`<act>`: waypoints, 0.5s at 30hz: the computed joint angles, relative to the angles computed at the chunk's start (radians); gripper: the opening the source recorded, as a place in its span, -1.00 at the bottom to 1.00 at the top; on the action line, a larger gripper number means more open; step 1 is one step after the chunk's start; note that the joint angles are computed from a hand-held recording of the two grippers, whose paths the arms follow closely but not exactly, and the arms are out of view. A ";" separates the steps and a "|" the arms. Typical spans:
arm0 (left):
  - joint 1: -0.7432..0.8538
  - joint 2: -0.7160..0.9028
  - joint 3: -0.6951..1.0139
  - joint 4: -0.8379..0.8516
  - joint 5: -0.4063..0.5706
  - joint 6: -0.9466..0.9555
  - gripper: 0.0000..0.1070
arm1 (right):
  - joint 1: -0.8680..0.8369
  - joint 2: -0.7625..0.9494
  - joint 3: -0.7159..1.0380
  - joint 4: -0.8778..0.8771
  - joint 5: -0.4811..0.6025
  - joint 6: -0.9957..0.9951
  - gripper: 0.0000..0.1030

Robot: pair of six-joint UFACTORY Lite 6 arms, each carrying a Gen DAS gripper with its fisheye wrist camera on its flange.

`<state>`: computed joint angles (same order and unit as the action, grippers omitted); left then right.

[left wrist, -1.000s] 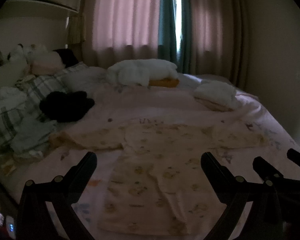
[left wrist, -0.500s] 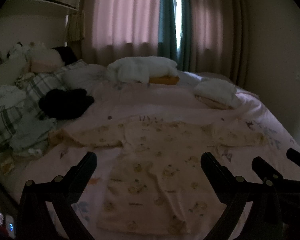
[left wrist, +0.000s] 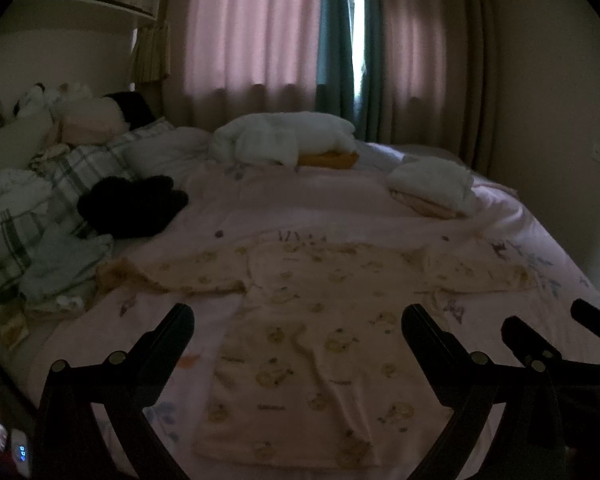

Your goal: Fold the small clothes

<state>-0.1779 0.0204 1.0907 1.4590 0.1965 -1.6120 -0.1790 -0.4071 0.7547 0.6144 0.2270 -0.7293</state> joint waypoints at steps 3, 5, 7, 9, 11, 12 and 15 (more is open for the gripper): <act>0.001 0.005 0.003 -0.006 -0.002 0.007 0.92 | -0.001 0.007 0.003 0.001 -0.003 -0.005 1.00; -0.001 0.006 0.003 -0.026 -0.004 0.027 0.92 | -0.003 0.003 0.002 0.004 -0.002 -0.010 1.00; -0.004 -0.002 -0.007 0.008 0.001 -0.007 0.92 | -0.005 0.005 0.003 0.014 0.001 -0.019 1.00; -0.004 0.006 0.002 -0.003 0.006 0.011 0.92 | -0.003 0.005 0.001 0.010 -0.001 -0.015 1.00; -0.008 0.008 0.001 0.004 0.010 0.006 0.92 | -0.002 0.005 0.001 0.002 -0.001 -0.008 1.00; -0.009 0.006 -0.001 0.004 0.010 0.005 0.92 | -0.004 0.004 0.002 -0.004 0.002 -0.003 1.00; -0.007 0.008 0.006 -0.035 0.007 0.046 0.92 | -0.006 0.005 -0.001 0.021 0.001 -0.030 1.00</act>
